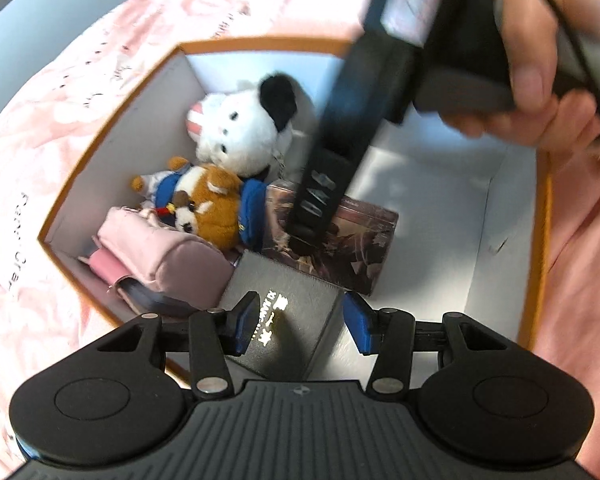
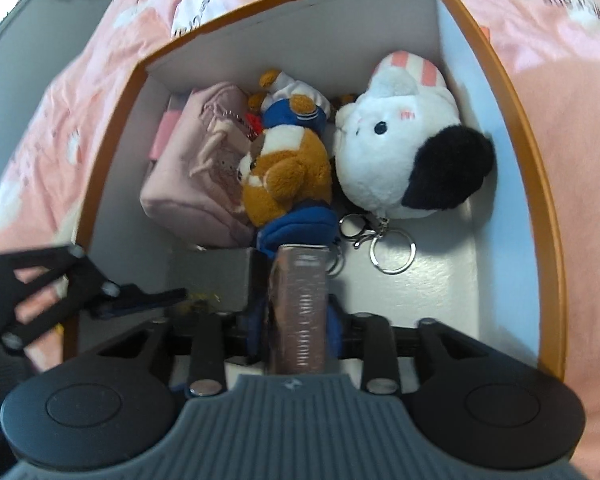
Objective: Organize objects
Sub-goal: 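Lower the grey box and PHOTO CARD box into the orange box, opening both tools, then withdraw both open tools from the box back over the pile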
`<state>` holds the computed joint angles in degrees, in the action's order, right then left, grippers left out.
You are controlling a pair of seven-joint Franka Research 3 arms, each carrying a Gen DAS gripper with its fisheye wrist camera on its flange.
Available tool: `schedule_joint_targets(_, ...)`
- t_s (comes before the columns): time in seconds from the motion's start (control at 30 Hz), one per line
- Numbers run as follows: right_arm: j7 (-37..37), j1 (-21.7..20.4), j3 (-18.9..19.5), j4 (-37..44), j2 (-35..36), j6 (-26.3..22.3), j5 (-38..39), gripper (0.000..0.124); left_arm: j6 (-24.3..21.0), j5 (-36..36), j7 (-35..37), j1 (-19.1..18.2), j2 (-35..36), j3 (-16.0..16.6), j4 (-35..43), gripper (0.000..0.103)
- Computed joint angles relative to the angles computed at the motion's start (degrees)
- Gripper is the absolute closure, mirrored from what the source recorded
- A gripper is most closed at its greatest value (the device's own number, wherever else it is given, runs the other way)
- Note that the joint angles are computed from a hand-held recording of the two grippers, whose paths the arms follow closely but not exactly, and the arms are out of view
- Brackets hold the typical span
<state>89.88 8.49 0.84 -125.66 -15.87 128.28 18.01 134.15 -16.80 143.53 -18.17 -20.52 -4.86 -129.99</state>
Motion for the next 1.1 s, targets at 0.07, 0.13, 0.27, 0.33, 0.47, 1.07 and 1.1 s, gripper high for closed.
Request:
schedule_joint_targets(0.07,-1.7,0.1,0.5,0.5,-0.1,-0.8,-2.7,0.078,1.3,-0.7,-2.2,0.1,-0.5,-0.4,-0.2,0.046)
schedule_joint_targets(0.13,-4.9,0.4,0.3,1.1,-0.1,-2.3,-3.6,0.074,1.5,-1.4,-4.4,0.3,-2.2,0.0,-0.5,0.046)
schedule_joint_targets(0.27,-14.0,1.3,-0.1,2.3,0.0,-6.0,-5.1,0.056,2.5,-3.7,-8.9,-0.2,-4.7,1.0,-1.0,0.046)
schedule_joint_targets(0.33,-18.8,1.7,0.3,2.3,-0.1,-7.1,-6.8,0.051,3.8,-3.9,-11.4,-0.1,-6.6,1.2,-2.5,0.046)
schedule_joint_targets(0.47,-24.0,1.9,2.2,3.1,0.6,-10.0,-13.6,0.050,6.0,-2.5,-16.0,0.2,-9.9,1.5,-5.4,0.045)
schedule_joint_targets(1.07,-31.4,3.5,2.8,5.8,5.1,-11.2,-15.6,0.062,10.5,-1.6,-25.0,-1.8,-16.3,6.2,-13.0,0.045)
schedule_joint_targets(1.1,-30.5,3.4,2.8,5.8,5.2,-10.8,-15.4,0.062,10.2,-1.3,-25.4,-1.7,-16.7,6.2,-13.3,0.045)
